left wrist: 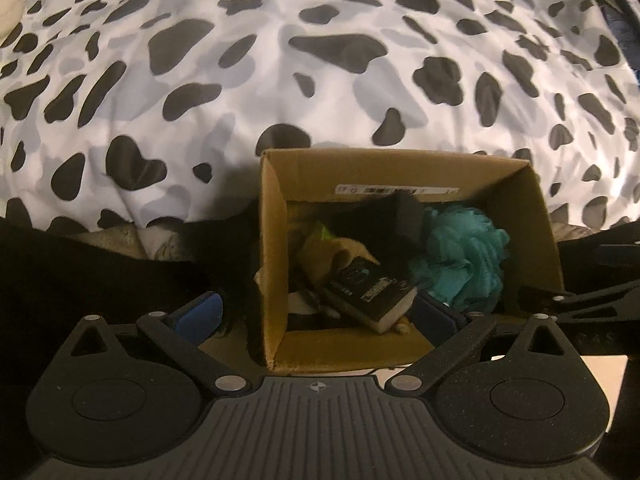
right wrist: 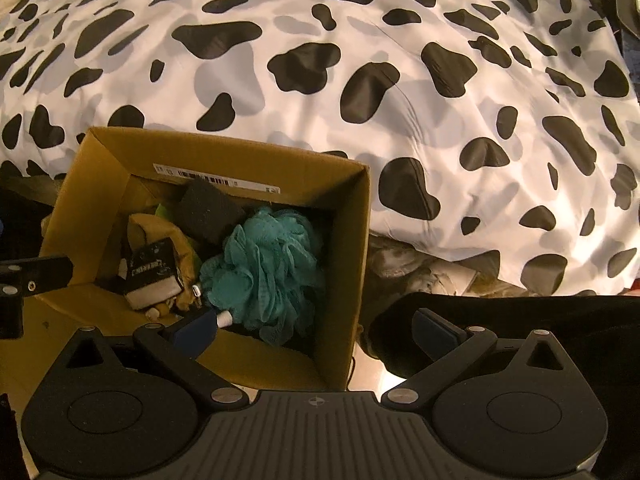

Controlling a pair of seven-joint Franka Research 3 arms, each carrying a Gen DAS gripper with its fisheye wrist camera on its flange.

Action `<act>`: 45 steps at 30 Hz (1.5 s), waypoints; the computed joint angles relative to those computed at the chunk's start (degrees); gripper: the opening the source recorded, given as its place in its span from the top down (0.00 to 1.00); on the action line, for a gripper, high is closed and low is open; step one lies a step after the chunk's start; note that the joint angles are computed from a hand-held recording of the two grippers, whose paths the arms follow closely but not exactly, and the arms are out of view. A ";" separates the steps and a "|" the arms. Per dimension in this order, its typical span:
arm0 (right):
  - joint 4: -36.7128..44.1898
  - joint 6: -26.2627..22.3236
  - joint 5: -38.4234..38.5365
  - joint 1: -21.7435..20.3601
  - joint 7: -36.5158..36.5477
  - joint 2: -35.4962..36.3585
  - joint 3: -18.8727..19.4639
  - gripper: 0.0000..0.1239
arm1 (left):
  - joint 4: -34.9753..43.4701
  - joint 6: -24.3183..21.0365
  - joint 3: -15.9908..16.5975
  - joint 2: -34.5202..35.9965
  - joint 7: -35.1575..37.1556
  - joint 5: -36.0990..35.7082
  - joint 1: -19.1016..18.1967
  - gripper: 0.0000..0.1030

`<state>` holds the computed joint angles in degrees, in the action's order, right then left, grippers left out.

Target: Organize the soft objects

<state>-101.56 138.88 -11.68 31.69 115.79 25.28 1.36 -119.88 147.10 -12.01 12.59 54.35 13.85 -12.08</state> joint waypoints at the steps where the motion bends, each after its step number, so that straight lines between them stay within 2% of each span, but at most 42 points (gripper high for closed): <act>1: 0.29 -0.36 0.11 -0.03 -0.06 0.21 0.02 0.17 | 0.24 -0.56 -0.01 0.18 0.05 -0.25 0.05 0.00; 15: 2.60 -2.77 0.75 0.17 -1.44 1.94 0.19 0.17 | 2.58 -3.83 -0.01 1.91 1.26 -1.29 0.19 0.00; 45: 3.45 -3.28 2.03 0.21 -2.41 2.63 0.15 0.17 | 2.71 -3.50 0.11 1.84 1.51 0.05 -0.17 0.00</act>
<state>-98.11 135.59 -9.64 31.89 113.38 27.91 1.51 -117.17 143.60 -11.91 14.43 55.86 13.90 -12.25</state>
